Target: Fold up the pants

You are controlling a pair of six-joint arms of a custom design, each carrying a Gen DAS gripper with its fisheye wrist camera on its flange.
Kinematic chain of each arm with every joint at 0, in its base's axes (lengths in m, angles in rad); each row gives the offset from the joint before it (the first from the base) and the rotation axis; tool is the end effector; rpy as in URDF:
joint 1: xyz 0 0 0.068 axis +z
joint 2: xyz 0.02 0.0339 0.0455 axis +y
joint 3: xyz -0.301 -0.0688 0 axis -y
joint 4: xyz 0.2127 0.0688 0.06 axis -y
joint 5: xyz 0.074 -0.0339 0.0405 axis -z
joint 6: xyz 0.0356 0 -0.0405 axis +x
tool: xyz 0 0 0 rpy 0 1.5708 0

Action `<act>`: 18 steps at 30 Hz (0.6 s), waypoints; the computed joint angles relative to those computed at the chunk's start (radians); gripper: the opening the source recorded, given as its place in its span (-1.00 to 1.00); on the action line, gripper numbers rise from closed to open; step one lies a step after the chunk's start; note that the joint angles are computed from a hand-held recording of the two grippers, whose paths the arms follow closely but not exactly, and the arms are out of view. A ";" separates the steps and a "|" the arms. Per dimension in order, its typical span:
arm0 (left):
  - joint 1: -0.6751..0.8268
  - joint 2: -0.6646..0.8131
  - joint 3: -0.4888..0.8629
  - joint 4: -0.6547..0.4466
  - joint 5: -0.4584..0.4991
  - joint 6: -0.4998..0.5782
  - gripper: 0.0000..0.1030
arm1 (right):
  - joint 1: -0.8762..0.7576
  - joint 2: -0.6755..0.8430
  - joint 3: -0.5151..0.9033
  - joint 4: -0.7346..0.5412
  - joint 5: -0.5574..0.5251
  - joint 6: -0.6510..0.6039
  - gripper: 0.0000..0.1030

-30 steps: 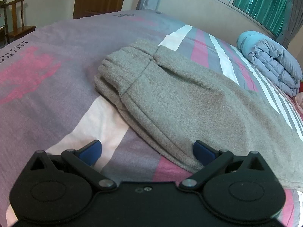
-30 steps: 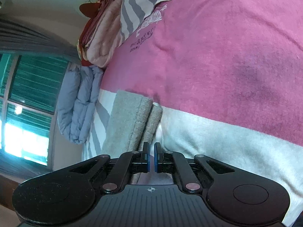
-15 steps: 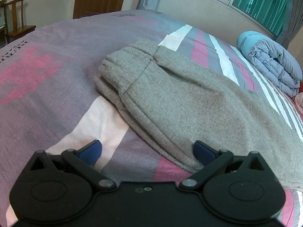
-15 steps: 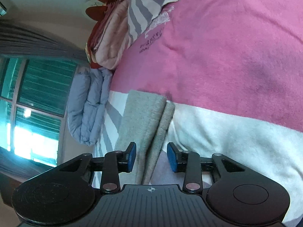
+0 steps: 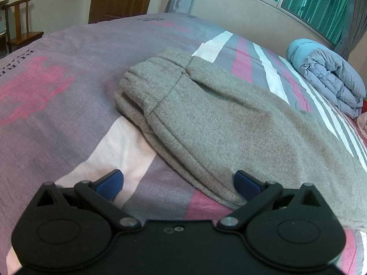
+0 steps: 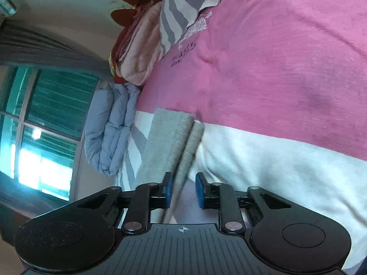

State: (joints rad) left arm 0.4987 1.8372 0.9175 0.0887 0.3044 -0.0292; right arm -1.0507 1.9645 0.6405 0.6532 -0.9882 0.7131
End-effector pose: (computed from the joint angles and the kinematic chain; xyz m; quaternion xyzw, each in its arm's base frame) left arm 0.3113 0.1574 0.1913 -0.1875 0.9040 -0.0544 0.3804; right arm 0.1843 -0.2620 0.1417 0.4808 0.6632 0.3566 0.4492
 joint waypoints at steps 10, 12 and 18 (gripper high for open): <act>0.002 -0.002 0.000 -0.002 0.001 -0.001 0.89 | 0.090 0.044 0.126 -0.070 0.058 0.040 -0.76; 0.004 0.000 0.011 -0.018 0.005 0.005 0.89 | 0.108 0.029 0.167 -0.156 0.104 -0.037 -0.93; 0.008 0.006 0.020 -0.022 0.014 0.018 0.89 | 0.094 -0.065 0.114 0.001 0.148 -0.096 -0.93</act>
State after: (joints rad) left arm 0.5064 1.8428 0.9374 0.0662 0.3189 -0.0116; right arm -0.9564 1.8992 0.7547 0.6545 -0.8406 0.6172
